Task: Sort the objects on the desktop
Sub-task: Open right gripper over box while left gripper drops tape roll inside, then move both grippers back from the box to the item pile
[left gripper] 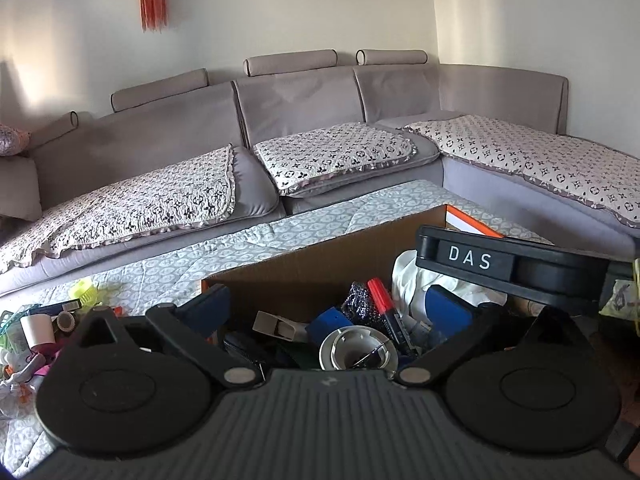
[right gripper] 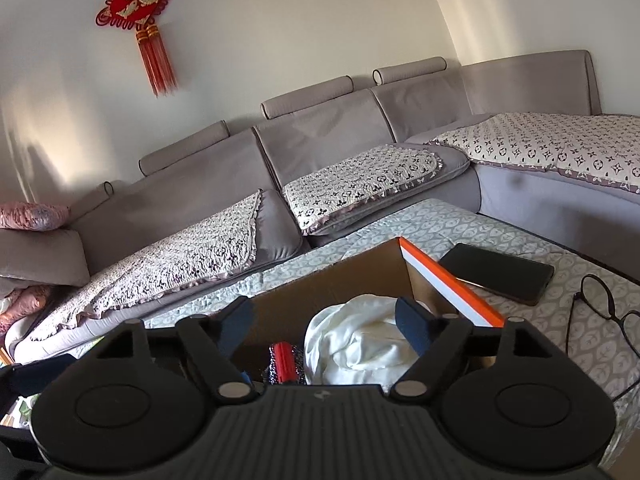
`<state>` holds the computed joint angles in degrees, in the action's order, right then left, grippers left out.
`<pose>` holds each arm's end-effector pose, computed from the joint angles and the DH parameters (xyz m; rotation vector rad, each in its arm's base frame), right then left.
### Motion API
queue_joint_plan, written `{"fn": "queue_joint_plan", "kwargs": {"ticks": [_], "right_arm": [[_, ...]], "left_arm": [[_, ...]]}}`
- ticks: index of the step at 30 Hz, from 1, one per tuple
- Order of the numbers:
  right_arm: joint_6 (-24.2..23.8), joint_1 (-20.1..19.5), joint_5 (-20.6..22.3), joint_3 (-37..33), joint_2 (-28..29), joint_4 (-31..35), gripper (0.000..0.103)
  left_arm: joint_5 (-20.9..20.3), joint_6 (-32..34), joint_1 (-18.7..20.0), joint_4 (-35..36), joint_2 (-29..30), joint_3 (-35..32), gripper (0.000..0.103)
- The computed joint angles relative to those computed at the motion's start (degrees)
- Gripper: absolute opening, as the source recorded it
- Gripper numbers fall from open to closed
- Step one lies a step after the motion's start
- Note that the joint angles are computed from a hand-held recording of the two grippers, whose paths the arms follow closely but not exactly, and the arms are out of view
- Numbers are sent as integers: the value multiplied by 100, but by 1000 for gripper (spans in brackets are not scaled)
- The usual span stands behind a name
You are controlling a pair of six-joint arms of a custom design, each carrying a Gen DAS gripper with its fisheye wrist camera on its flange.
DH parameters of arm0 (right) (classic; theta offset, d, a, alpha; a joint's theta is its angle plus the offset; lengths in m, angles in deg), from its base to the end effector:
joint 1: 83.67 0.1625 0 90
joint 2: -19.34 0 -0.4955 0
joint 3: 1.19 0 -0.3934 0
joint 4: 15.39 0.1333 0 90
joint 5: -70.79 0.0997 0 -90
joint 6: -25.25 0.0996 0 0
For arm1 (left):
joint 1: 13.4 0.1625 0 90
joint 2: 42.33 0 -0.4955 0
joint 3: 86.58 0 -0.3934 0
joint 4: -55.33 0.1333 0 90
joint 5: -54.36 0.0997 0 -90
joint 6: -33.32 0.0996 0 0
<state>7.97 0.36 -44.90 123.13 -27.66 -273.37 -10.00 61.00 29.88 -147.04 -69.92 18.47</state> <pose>0.0363 -0.5195 0.2418 -0.2392 -1.8586 1.7254 -0.3579 -0.5793 -0.0086 1.4550 2.2313 -0.9239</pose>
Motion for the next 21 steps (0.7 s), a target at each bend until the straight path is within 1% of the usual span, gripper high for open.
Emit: {"fn": "queue_joint_plan", "kwargs": {"ticks": [3, 7, 10, 14, 21], "right_arm": [[18, 39, -22, -40, 21, 15, 85], [27, 103, -30, -106, 47, -45, 86], [30, 174, -33, -163, 81, -91, 88], [-3, 282, -53, -305, 176, -75, 95], [-71, 522, -180, -613, 332, 133, 95]], "left_arm": [[-87, 4, 36, 18, -42, 17, 103], [-138, 15, 47, -9, -76, 49, 103], [-148, -16, 70, -45, -121, 64, 103], [-116, -52, 144, 0, -214, 56, 103], [-34, -133, 320, 35, -439, 94, 103]]}}
